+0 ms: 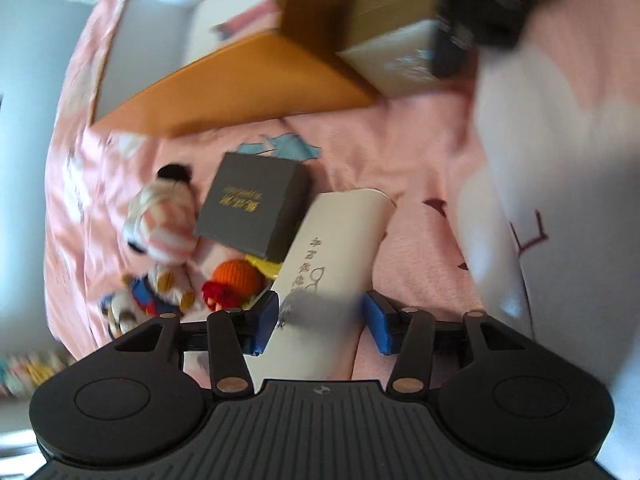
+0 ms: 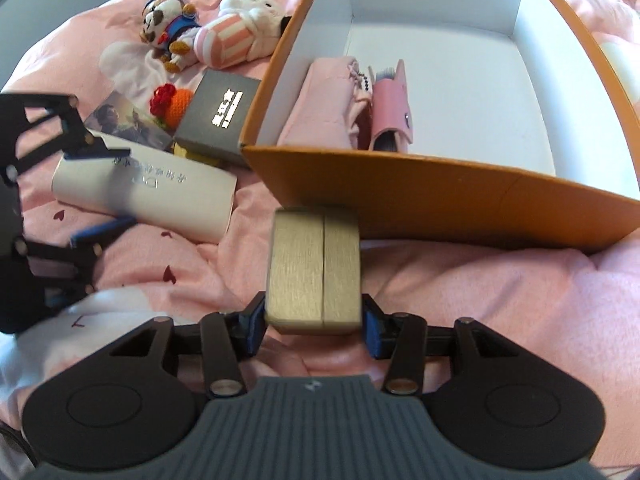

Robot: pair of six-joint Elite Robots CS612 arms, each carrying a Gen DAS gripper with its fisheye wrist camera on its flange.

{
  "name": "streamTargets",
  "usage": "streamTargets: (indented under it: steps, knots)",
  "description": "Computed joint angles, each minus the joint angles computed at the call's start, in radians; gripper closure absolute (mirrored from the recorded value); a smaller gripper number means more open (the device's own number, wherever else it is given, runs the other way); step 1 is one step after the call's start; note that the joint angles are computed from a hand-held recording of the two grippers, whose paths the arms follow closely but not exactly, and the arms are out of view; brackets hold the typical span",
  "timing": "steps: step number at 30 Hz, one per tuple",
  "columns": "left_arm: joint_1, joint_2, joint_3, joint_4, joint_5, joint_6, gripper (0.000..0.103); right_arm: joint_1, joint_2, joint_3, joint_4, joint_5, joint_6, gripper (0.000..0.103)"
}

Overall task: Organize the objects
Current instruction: 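Grasp white glasses case with left tool while right tool holds gold box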

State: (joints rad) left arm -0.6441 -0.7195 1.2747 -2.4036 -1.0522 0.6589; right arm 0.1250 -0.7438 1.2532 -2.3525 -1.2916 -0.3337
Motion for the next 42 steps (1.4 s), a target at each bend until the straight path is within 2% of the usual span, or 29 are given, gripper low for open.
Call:
streamTargets:
  steps: [3, 5, 8, 10, 15, 17, 20, 23, 26, 29, 36, 42]
  knots:
    - [-0.003, 0.013, -0.002, -0.002, 0.018, 0.073, 0.039, -0.004, 0.006, -0.010, 0.014, 0.017, 0.007, 0.051]
    - [-0.004, 0.022, -0.005, -0.005, 0.028, 0.118, 0.031, -0.005, 0.009, -0.015, 0.019, 0.027, 0.011, 0.049]
    - [0.003, 0.041, -0.045, 0.049, 0.014, 0.128, 0.024, -0.006, 0.014, -0.024, 0.031, 0.036, 0.010, 0.048]
    - [0.016, 0.061, -0.118, 0.169, -0.031, 0.072, 0.022, -0.006, 0.015, -0.027, 0.038, 0.039, 0.006, 0.048]
    - [0.065, 0.144, -0.357, 0.513, -0.203, -0.112, 0.023, -0.009, 0.018, -0.032, 0.044, 0.051, 0.022, 0.046]
    - [0.076, 0.171, -0.423, 0.596, -0.247, -0.147, 0.026, -0.011, 0.020, -0.036, 0.049, 0.060, 0.047, 0.044]
    - [0.080, 0.191, -0.462, 0.643, -0.269, -0.176, 0.029, -0.015, 0.024, -0.044, 0.055, 0.078, 0.074, 0.042]
    - [0.077, 0.191, -0.464, 0.653, -0.266, -0.211, 0.030, -0.017, 0.028, -0.053, 0.060, 0.088, 0.094, 0.042]
    - [0.078, 0.174, -0.436, 0.623, -0.270, -0.247, 0.031, -0.016, 0.033, -0.065, 0.073, 0.091, 0.089, 0.042]
    - [0.079, 0.141, -0.381, 0.557, -0.273, -0.264, 0.031, -0.017, 0.031, -0.062, 0.073, 0.100, 0.085, 0.051]
    - [0.077, 0.055, -0.254, 0.390, -0.292, -0.314, 0.031, -0.026, 0.009, -0.034, 0.051, 0.113, 0.071, 0.053]
    - [0.070, 0.011, -0.212, 0.288, -0.287, -0.329, 0.032, -0.041, -0.030, 0.002, 0.021, 0.138, -0.010, 0.053]
